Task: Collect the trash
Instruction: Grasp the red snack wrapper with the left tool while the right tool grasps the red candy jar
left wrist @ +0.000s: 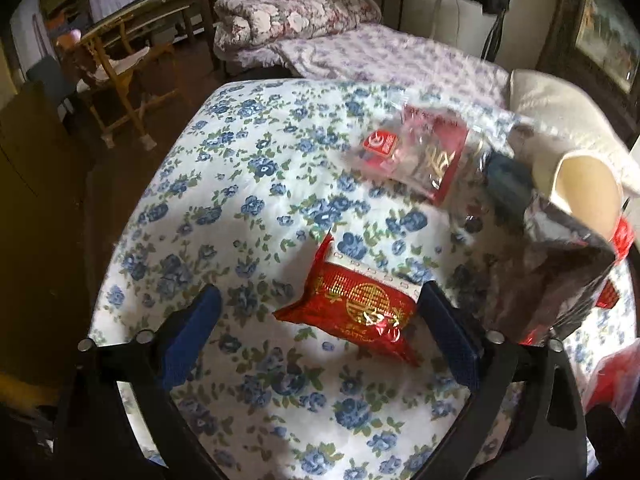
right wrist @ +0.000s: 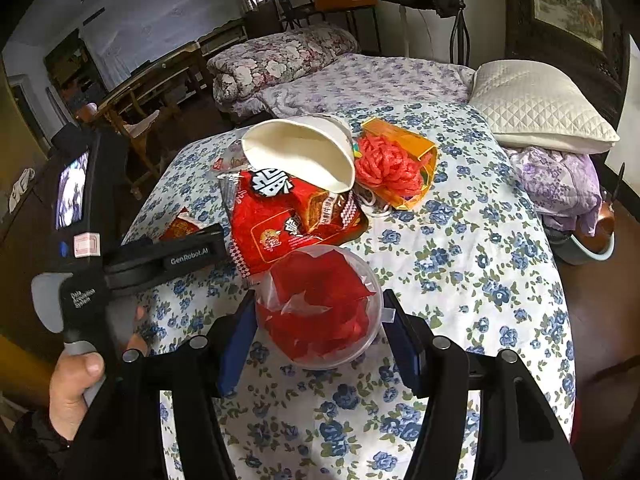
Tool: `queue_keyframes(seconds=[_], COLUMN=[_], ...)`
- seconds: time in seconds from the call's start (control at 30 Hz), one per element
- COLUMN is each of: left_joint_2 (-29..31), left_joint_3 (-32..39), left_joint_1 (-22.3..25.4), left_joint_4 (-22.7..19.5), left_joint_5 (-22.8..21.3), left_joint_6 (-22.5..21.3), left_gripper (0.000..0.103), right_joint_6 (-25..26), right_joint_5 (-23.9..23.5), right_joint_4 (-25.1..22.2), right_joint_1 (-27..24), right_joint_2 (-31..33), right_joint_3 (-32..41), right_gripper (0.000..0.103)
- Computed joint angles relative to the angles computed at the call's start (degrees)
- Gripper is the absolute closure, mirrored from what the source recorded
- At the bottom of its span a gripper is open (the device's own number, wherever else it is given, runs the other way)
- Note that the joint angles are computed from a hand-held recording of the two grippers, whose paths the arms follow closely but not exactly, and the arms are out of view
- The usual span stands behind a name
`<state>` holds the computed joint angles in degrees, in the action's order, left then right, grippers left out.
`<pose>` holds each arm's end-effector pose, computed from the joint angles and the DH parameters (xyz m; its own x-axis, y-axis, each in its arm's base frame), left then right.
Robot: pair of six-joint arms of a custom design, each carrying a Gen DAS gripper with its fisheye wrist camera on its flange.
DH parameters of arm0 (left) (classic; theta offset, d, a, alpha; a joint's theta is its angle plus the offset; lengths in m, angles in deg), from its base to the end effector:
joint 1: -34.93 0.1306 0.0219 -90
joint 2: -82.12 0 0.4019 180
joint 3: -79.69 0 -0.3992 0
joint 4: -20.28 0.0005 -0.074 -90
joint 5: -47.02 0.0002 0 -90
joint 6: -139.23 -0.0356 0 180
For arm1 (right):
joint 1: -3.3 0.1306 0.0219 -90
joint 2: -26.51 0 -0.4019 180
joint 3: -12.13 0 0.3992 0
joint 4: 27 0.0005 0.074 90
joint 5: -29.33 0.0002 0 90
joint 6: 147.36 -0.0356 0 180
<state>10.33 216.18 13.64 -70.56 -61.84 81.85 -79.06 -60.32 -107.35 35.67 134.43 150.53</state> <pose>0.5151 -0.1889 0.6058 -0.8069 -0.2331 -0.5428 -0.2733 0.9619 -0.0068 0.4734 0.2993 0.6316 -0.7967 -0.0673 -0.6006 -0.2556 0.9381 0.2340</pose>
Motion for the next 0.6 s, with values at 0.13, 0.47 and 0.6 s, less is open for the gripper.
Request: queue_keyframes(seconds=[0.13,0.47,0.6], left_joint_2=[-1.71,-9.93,-13.33], left_joint_3=[-2.10,-4.72,-6.33], left_joint_1=[-0.18,0.02,-2.81], left_joint_4=[2.28,5.46,6.63], left_joint_5=[-1.17,2.06,0.52], left_joint_6=[-0.49,7.55,9.16], left_gripper=[0.057,0.058,0.058], right_joint_6=[-0.09,0.38,0.19], right_joint_5=[0.93,1.01,0.30], right_joint_4=[0.00,1.55,2.04], right_joint_1=[-0.26,-0.65,-0.92], right_joint_2=[0.25,-0.72,-0.89], right_joint_3=[0.12,-1.33,-1.59], right_gripper=[0.042,0.042,0.042])
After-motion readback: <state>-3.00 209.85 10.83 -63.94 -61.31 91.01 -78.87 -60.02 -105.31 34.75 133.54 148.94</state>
